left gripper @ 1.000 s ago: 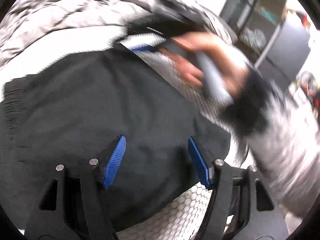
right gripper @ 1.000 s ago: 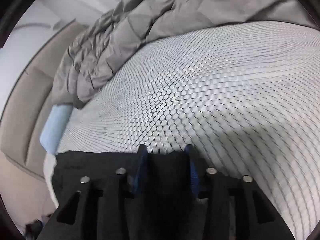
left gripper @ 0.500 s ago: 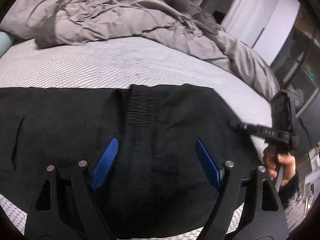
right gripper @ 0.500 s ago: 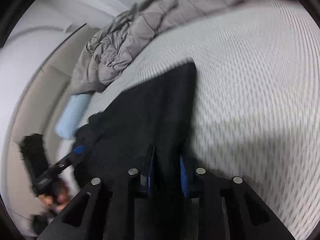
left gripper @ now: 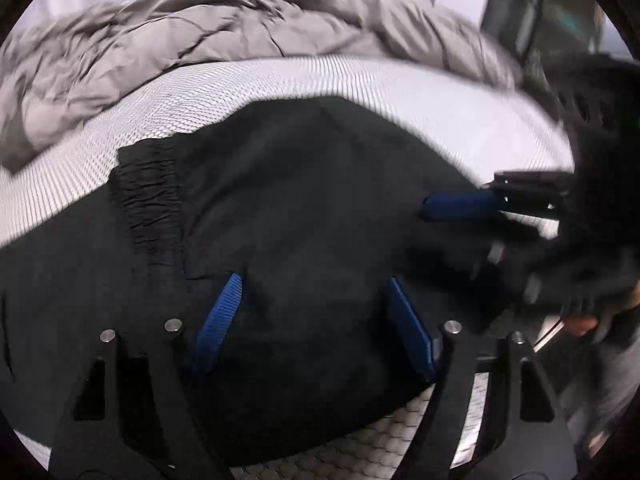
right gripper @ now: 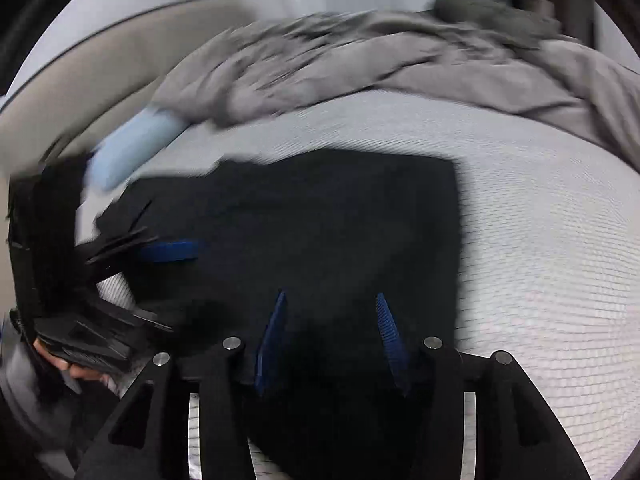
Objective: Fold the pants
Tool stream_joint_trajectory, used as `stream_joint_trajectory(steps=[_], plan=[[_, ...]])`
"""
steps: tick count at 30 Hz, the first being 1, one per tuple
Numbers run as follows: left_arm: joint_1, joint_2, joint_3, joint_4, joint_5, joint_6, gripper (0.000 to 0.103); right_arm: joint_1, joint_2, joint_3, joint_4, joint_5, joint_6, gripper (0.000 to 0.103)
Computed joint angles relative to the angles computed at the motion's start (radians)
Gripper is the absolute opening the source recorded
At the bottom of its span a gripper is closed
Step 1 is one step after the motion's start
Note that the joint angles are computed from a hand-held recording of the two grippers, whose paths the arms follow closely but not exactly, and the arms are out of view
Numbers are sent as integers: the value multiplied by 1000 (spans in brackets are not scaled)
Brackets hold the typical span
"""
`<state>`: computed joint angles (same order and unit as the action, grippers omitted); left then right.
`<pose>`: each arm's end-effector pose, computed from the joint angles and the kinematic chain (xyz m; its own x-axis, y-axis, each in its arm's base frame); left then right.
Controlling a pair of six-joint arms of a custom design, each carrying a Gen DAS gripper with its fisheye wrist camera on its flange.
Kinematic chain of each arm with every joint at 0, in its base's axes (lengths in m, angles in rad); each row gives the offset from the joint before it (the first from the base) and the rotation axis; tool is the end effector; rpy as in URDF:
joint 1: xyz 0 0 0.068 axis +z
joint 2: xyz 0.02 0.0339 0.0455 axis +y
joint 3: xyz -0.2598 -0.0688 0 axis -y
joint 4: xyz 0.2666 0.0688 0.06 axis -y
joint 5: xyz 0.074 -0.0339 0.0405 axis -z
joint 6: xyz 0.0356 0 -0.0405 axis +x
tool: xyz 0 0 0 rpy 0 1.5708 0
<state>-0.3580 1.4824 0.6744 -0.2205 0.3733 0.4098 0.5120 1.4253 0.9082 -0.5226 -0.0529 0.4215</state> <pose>0.2576 -0.1103 0.1292 -0.5356 0.5965 -0.5978 0.7806 0.6198 -0.0809 0.2599 0.1482 0.1965 -0.8956 -0.0347 -0.4435 -0.1602 0.9552 0.2488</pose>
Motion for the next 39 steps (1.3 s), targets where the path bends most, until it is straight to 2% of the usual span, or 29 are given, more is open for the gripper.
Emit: stream_joint_trajectory(steps=[1, 2, 4, 6, 7, 8, 12, 14, 17, 19, 21, 22, 24, 25, 28, 30, 34, 36, 37, 39], plan=[[3, 16, 5, 4, -16, 27, 55, 29, 31, 10, -27, 37, -10, 47], [15, 31, 18, -12, -13, 49, 54, 49, 51, 9, -40, 79, -30, 47], [62, 46, 21, -8, 11, 94, 53, 62, 18, -16, -53, 138, -63, 47], [107, 50, 15, -2, 11, 129, 53, 72, -43, -35, -133, 258, -45, 47], [122, 53, 12, 6, 14, 141, 55, 87, -56, -37, -196, 351, -24, 48], [130, 54, 10, 5, 17, 155, 55, 90, -78, -49, -227, 382, 1, 53], [135, -20, 14, -39, -18, 150, 55, 58, -170, -65, -208, 311, 9, 53], [147, -59, 30, -49, 18, 139, 55, 60, -222, -60, -162, 279, 9, 53], [125, 16, 127, -73, 51, 54, 55, 56, -67, 75, -172, 270, -24, 54], [86, 95, 198, -111, 60, 56, 55, 24, 30, 131, -133, 191, -53, 54], [19, 180, 239, -109, -44, 67, 54, -19, 131, 179, -127, 61, -80, 54], [0, 213, 246, -95, -85, 70, 54, -54, 192, 202, -133, 33, -121, 54], [15, 251, 259, -78, -81, 109, 52, -45, 213, 188, -140, 61, -165, 53], [34, 250, 259, -80, -59, 125, 49, -36, 192, 164, -136, 100, -187, 53], [81, 239, 249, -80, -24, 154, 48, -31, 96, 81, -163, 246, -221, 53], [79, 226, 223, -56, -36, 153, 48, -38, 57, 42, -169, 277, -237, 53], [54, 164, 195, -57, -87, 121, 48, -89, -29, 35, -191, 197, -177, 54], [64, 109, 191, -70, -32, 91, 48, -89, -49, 52, -133, 192, -143, 54], [59, 112, 207, -71, -12, 66, 48, -90, -40, 70, -117, 187, -138, 54], [29, 190, 290, -99, -33, 27, 48, -90, 64, 156, -97, 174, -141, 54]])
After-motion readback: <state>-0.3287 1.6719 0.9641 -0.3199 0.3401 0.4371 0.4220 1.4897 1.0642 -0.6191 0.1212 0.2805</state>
